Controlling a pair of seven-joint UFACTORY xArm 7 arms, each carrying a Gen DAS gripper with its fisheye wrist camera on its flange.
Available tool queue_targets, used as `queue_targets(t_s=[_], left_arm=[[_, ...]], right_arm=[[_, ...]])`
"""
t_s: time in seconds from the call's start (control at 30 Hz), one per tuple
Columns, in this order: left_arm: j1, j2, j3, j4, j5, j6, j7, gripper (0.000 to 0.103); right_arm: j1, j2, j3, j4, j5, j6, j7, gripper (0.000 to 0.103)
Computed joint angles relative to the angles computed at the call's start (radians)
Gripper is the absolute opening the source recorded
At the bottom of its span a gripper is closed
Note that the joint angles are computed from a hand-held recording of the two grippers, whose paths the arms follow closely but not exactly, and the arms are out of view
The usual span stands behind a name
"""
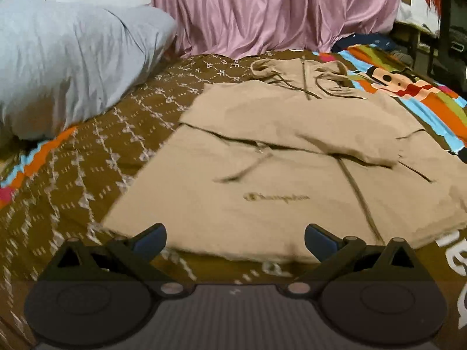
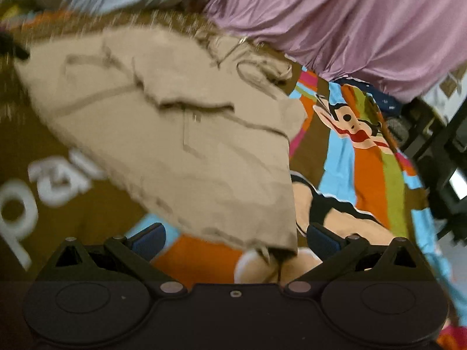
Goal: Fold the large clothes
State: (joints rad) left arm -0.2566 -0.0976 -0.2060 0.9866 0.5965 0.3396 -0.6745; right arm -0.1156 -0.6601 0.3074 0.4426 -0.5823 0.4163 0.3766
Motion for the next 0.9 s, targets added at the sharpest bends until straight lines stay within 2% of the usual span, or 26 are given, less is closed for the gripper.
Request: queue_targets(t_s=[0.07, 0.13, 0.17, 0.3, 0.33, 0.37, 0.43, 0.47, 0.5, 0.57, 0.67, 0.8, 0.9], left_arm=[[-0.005, -0.002, -0.009, -0.017, 0.001, 0.011, -0.027, 0.102], [-0.015, -0.002, -0.018, -0.011, 0.016, 0.048, -0.015, 0.102], [-0.016, -0.008, -0.018, -0.02, 0.037, 0.037, -0.019, 0.102], [-0.006, -0.015, -0.024, -0.039, 0.115, -0.025, -0.043, 0.102], [-0.01, -0.012, -0.024, -0.041, 0.11, -0.033, -0.024, 0.102], [-0.014, -0.01, -0.025, -0.042, 0.109, -0.039, -0.008, 0.102], [-0.013, -0.012, -0.03, -0.048, 0.146, -0.059, 0.003, 0.102], [-0.009, -0.015, -0.038, -0.054, 0.186, -0.072, -0.013, 0.102], [-0.006, -0.019, -0.044, -0.059, 0.218, -0.084, -0.02, 0.102], [-0.005, -0.02, -0.052, -0.062, 0.262, -0.097, -0.02, 0.102], [-0.017, 0.008, -0.056, -0.043, 0.293, -0.093, 0.014, 0.102], [-0.046, 0.083, -0.042, 0.037, 0.437, -0.04, -0.031, 0.102], [-0.088, 0.135, -0.011, 0.103, 0.532, 0.071, -0.086, 0.096]], right_arm=[[-0.018, 0.022, 0.035, 0.011, -0.041, 0.031, -0.005, 0.102], [-0.067, 0.029, 0.083, 0.012, -0.123, 0.0, 0.046, 0.102], [-0.098, 0.034, 0.113, 0.015, -0.173, -0.016, 0.081, 0.102], [-0.262, 0.053, 0.251, 0.034, -0.427, -0.1, 0.317, 0.101], [-0.276, 0.062, 0.261, 0.041, -0.456, -0.107, 0.365, 0.093], [-0.255, 0.079, 0.234, 0.046, -0.444, -0.11, 0.375, 0.08], [-0.192, 0.11, 0.164, 0.055, -0.404, -0.116, 0.362, 0.064], [-0.176, 0.114, 0.145, 0.058, -0.406, -0.125, 0.367, 0.052], [-0.161, 0.113, 0.13, 0.059, -0.409, -0.136, 0.37, 0.045], [-0.133, 0.117, 0.096, 0.07, -0.389, -0.15, 0.367, 0.022], [-0.068, 0.122, 0.019, 0.09, -0.285, -0.188, 0.329, 0.008], [-0.06, 0.109, -0.012, 0.126, -0.164, -0.246, 0.301, 0.005], [-0.098, 0.097, 0.002, 0.156, -0.111, -0.285, 0.308, 0.005]])
